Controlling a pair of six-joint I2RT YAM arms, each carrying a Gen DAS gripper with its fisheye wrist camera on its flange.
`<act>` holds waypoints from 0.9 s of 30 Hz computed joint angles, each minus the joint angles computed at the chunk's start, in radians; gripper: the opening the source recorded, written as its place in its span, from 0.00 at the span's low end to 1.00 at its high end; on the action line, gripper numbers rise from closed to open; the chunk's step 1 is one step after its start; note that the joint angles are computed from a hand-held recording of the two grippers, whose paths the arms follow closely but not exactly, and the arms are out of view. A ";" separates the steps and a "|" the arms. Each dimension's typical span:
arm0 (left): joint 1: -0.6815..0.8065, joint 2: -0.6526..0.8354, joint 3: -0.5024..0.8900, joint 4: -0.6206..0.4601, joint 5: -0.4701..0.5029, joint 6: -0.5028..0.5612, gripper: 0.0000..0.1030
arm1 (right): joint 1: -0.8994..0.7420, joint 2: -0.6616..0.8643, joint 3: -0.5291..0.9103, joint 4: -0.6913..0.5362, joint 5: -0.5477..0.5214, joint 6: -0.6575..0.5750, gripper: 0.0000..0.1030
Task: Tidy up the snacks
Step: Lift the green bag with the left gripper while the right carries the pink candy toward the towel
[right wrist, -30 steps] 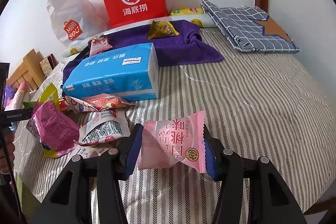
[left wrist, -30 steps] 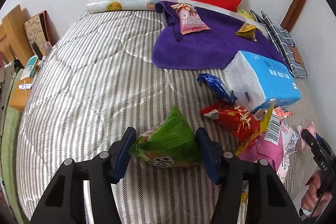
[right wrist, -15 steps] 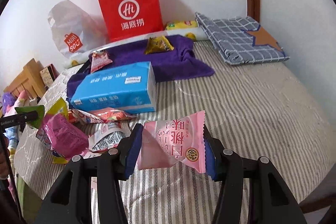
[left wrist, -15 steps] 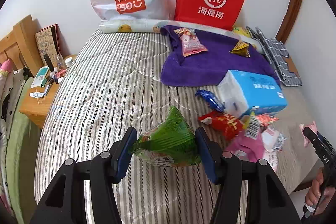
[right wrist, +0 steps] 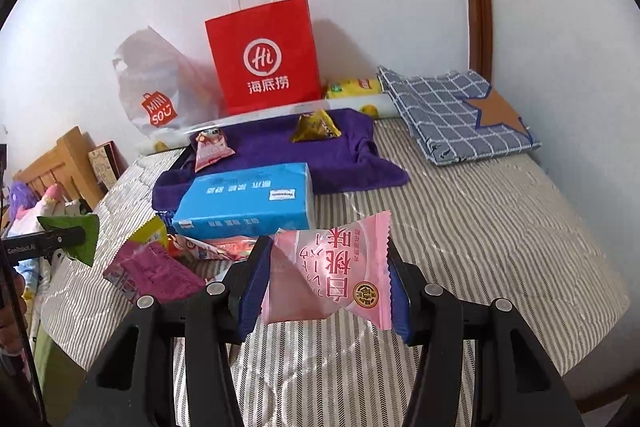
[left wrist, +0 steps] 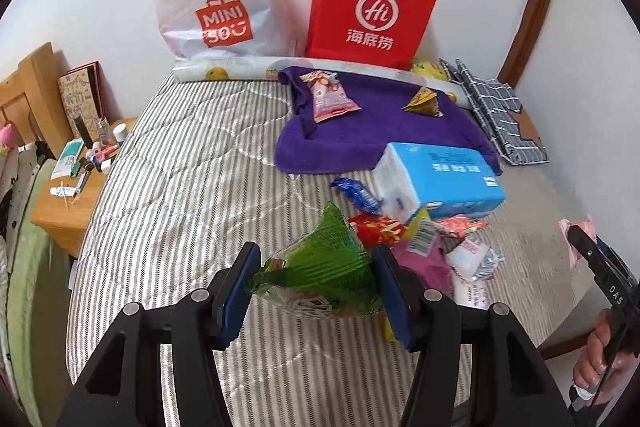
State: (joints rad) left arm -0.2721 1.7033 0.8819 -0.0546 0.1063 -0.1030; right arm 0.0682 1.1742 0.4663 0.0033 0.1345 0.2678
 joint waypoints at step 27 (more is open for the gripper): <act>-0.194 0.067 0.149 -0.032 -0.011 -0.065 0.54 | 0.075 -0.073 0.039 -0.055 0.017 0.029 0.51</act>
